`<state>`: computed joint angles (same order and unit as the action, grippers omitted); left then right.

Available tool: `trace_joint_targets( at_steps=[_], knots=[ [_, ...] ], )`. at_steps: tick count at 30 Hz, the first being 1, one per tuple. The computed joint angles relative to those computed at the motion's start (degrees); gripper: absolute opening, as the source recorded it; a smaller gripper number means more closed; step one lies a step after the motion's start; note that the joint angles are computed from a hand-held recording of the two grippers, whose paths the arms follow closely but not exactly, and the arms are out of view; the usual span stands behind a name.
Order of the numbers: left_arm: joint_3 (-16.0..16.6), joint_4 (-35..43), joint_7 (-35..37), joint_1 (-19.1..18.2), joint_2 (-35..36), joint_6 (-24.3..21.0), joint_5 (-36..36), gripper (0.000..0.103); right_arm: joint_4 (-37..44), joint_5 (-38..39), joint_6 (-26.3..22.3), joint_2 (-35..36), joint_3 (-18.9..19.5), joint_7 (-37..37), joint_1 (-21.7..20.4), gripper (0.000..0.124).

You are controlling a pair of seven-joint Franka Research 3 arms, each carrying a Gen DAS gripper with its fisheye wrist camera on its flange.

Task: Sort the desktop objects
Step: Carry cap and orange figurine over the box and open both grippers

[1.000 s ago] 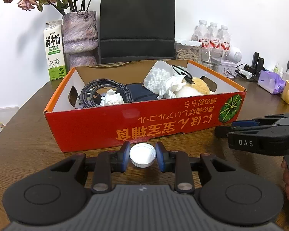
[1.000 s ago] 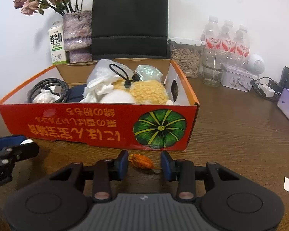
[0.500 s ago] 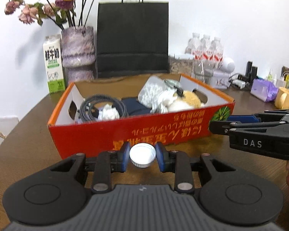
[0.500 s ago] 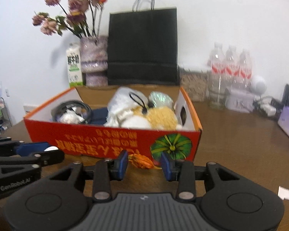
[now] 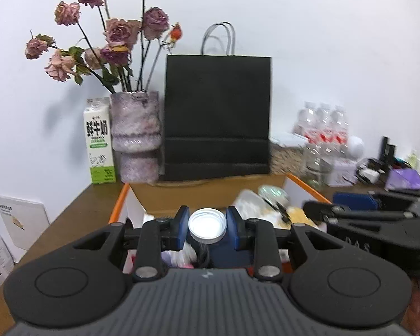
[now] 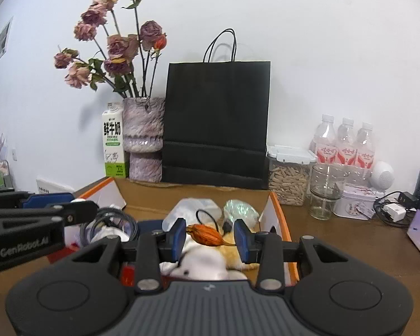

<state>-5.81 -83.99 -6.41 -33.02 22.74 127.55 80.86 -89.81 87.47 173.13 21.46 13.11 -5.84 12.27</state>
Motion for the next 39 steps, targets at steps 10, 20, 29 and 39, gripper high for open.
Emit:
trace_joint_targets(
  at_steps=[10,20,29,39],
  knots=[
    [2.78,7.77,3.36,-0.1,6.38,-2.21,-5.19,0.029,6.37,-16.23,-0.82,6.98,-0.14,16.59,-0.13,0.036],
    [4.1,8.21,5.58,-1.13,7.68,-3.32,-7.07,0.03,6.13,-25.12,1.29,8.8,4.18,22.94,-3.4,0.036],
    [5.75,7.97,2.45,-3.72,7.75,-8.53,-1.71,0.103,6.33,-23.89,3.59,9.4,10.64,21.9,-8.2,0.103],
    [4.77,8.57,2.41,-3.5,7.82,-10.28,-0.5,0.103,6.61,-21.73,3.47,8.93,10.31,20.28,-7.91,0.103]
  ],
)
